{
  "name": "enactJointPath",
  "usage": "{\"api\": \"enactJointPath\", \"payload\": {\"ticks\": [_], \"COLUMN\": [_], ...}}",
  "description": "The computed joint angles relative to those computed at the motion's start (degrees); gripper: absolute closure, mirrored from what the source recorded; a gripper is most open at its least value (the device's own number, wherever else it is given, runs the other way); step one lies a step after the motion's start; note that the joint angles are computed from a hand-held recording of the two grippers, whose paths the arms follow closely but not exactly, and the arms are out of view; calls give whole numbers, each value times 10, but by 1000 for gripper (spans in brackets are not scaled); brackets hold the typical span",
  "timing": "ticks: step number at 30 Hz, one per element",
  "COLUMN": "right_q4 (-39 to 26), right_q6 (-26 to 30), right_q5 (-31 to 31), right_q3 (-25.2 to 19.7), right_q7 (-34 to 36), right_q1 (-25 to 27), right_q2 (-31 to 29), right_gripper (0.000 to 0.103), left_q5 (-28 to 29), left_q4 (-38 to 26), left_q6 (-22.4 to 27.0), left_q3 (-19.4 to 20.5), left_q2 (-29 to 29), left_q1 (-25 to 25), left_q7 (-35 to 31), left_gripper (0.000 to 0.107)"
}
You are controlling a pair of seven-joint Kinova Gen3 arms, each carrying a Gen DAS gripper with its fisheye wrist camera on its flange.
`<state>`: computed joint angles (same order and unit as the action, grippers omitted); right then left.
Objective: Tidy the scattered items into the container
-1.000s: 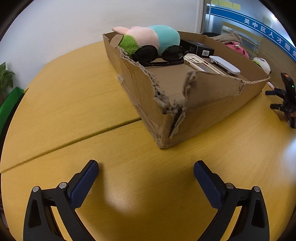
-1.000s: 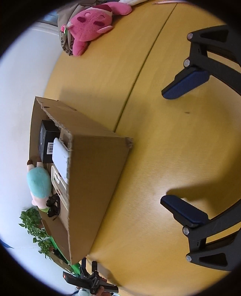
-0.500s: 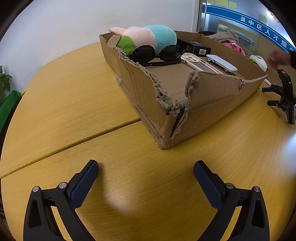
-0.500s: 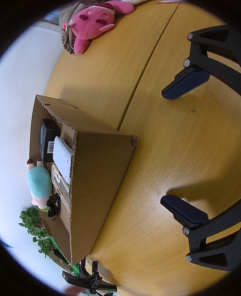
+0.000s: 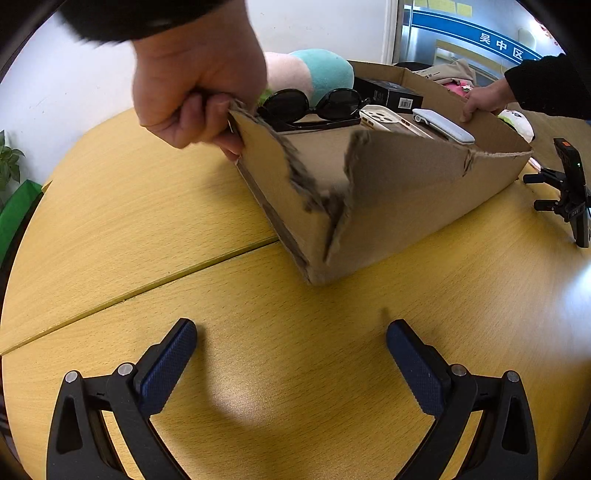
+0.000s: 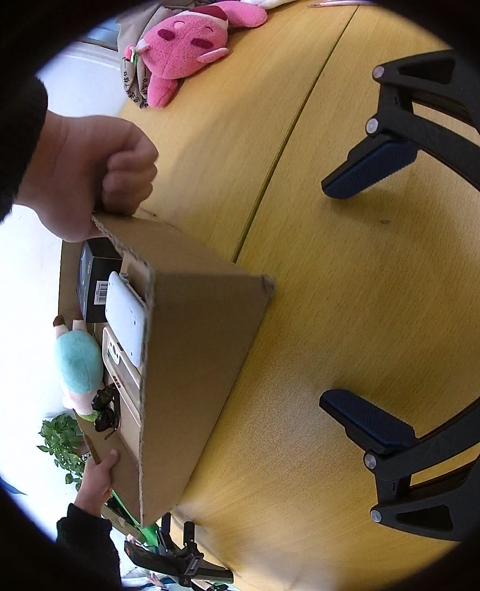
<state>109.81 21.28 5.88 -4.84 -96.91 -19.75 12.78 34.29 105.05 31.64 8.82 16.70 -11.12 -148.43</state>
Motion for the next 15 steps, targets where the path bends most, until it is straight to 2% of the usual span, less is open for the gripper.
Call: {"api": "enactJointPath", "payload": {"ticks": [15], "right_q4": [-3], "right_q6": [2], "right_q5": [-1], "right_q3": [0], "right_q7": [-1], "right_q1": [-1], "right_q2": [3], "right_gripper": [0], "left_q5": [-1], "left_q4": [5], "left_q6": [-6], "left_q3": [0], "left_q2": [-2], "left_q1": [4], "left_q7": [6], "left_gripper": [4]}}
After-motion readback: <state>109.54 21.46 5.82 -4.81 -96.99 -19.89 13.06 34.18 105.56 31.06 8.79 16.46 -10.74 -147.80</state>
